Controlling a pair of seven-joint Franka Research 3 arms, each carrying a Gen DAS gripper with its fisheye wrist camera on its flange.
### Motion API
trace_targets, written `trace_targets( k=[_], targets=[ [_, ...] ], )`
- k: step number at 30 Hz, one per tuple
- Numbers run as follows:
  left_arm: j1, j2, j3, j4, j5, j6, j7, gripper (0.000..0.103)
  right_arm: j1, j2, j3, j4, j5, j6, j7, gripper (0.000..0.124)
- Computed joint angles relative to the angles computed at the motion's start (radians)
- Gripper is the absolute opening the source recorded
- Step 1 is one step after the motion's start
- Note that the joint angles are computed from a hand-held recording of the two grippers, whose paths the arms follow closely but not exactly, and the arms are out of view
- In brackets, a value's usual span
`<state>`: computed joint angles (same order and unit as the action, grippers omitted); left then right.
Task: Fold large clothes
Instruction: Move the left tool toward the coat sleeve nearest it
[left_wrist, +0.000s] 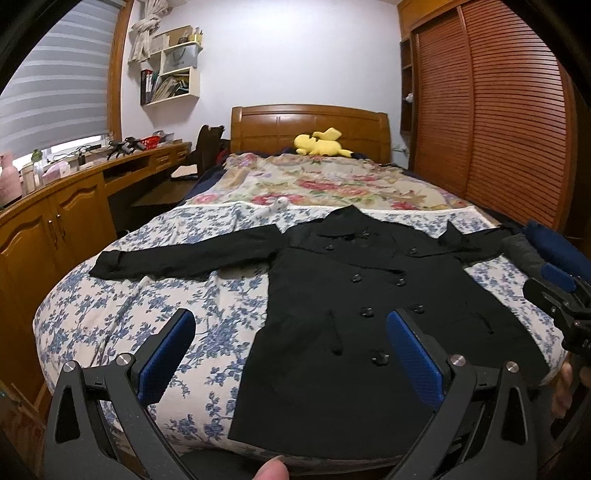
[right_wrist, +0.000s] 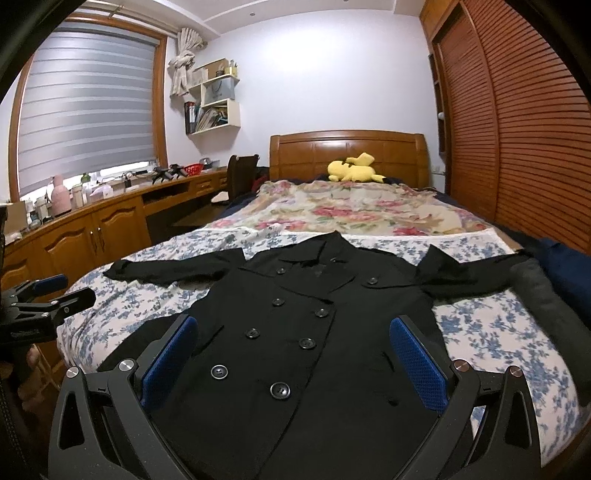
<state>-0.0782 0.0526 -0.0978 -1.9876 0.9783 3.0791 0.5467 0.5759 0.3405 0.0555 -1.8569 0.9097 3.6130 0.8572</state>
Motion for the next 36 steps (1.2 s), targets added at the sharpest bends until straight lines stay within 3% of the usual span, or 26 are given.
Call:
trace_targets(
  k=[4, 7, 11, 18, 23, 26, 28, 31, 34, 36],
  targets=[
    [-0.005, 0.035, 0.009, 0.024, 0.018, -0.029, -0.004, 0.103, 0.006, 0.051, -0.025, 0.069, -0.012, -0.050, -0.009, 0.103],
    [-0.007, 0.070, 0.023, 0.047, 0.021, -0.030, -0.002, 0.103, 0.044, 0.096, -0.085, 0.140, 0.006, -0.108, -0.033, 0.103],
    [0.004, 0.127, 0.021, 0.084, -0.104, -0.054, 0.121, 0.103, 0.100, 0.164, -0.181, 0.233, -0.012, -0.180, -0.020, 0.103],
    [0.035, 0.208, 0.028, 0.131, -0.294, -0.052, 0.297, 0.103, 0.076, 0.301, -0.229, 0.447, -0.141, -0.384, 0.085, 0.103],
    [0.067, 0.263, 0.019, 0.183, -0.434, -0.066, 0.411, 0.103, 0.003, 0.414, -0.182, 0.635, -0.236, -0.493, 0.127, 0.103],
    [0.088, 0.306, 0.002, 0.237, -0.514, -0.091, 0.493, 0.103, -0.042, 0.449, -0.137, 0.667, -0.277, -0.518, 0.127, 0.103],
    [0.112, 0.342, -0.021, 0.286, -0.571, -0.113, 0.562, 0.103, -0.082, 0.459, -0.102, 0.683, -0.300, -0.587, 0.133, 0.103],
    [0.147, 0.413, -0.061, 0.393, -0.664, -0.174, 0.673, 0.096, -0.137, 0.435, -0.041, 0.660, -0.321, -0.634, 0.121, 0.103],
    [0.150, 0.484, -0.060, 0.500, -0.719, -0.223, 0.732, 0.089, -0.207, 0.389, 0.042, 0.591, -0.323, -0.629, 0.079, 0.103],
    [0.157, 0.550, -0.065, 0.601, -0.760, -0.272, 0.768, 0.085, -0.233, 0.381, 0.064, 0.586, -0.342, -0.639, 0.089, 0.103]
  ],
)
